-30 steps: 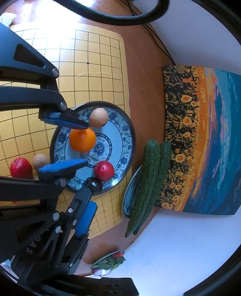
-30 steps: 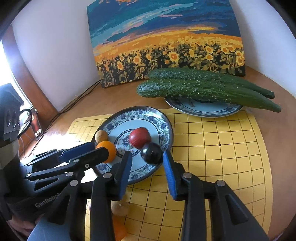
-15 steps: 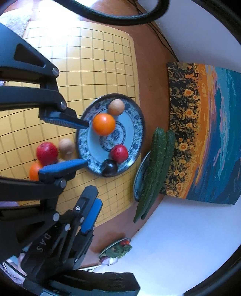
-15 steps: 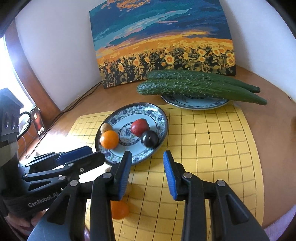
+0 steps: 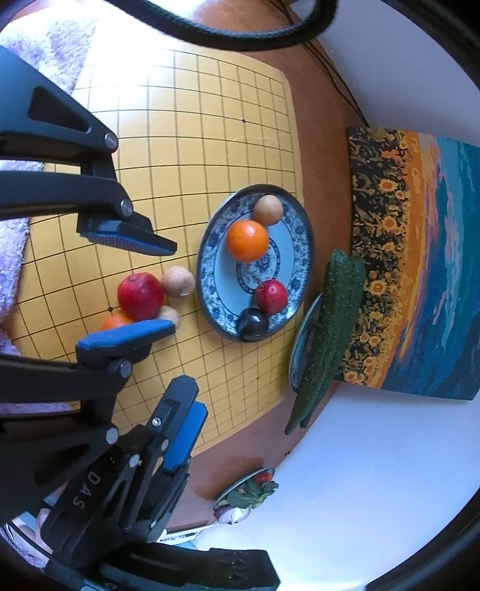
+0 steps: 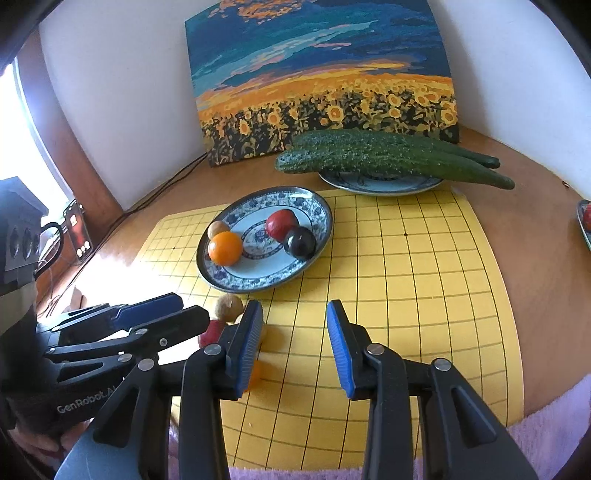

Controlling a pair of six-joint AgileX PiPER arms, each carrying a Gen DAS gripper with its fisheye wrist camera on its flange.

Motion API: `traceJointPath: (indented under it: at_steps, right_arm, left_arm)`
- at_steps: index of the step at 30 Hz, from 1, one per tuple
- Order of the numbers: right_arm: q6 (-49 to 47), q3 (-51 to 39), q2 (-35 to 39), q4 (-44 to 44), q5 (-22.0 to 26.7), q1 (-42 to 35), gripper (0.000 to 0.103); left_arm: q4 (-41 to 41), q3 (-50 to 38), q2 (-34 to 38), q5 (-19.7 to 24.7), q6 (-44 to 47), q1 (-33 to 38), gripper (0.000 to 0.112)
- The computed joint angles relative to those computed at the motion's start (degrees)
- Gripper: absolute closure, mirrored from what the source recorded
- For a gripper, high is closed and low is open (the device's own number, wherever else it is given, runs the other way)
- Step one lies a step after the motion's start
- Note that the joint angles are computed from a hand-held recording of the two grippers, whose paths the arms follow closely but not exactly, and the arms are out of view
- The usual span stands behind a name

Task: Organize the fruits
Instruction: 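Lower the left gripper onto the red apple and close it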

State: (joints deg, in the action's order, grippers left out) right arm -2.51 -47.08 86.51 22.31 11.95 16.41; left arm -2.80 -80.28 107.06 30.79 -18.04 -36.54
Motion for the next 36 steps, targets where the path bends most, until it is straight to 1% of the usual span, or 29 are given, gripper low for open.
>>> traceJointPath:
  at_steps: [2,14,22,25,29,33,36]
  right_arm:
    - [-0.9,1.2,-0.7,1.1,-0.3,-0.2,0.066]
    - [-3.5,2.5,-0.6,4.3,-0.9,-0.4,0.066]
    - [-5.6,2.9,-0.3,6.8,-1.3,-0.4,0.066]
    - [-6.9,3.3,-0.3,8.3,-1.5,-0.4,0.066]
    - [-7.0,3.4,-0.2,8.6,-1.5,-0.5,0.066]
    - [-5.7,3.3,-0.3,7.4,-1.1,-0.4,0.066]
    - [-3.6,3.2,-0.5,5.4,-1.0,-0.1,0.066]
  left_arm:
    - [0.7,0.4,0.0,-0.2,-1.2,-0.2,0.075]
    - [-2.2,0.8,0.8,-0.3,0.7,-0.4,0.075]
    - [-4.5,2.1,0.4,-2.0,2.3,0.0,0.075]
    - [-7.7,3.1,0.1,-2.9,4.8,0.7,0.08]
    - [-7.8,3.3,-0.1,-3.0,5.0,0.8,0.085]
    - [-8.4,3.7,-0.3,-3.3,5.8,0.9,0.086]
    - [-7.1,4.1,-0.8,-3.6,4.7,0.8,0.087]
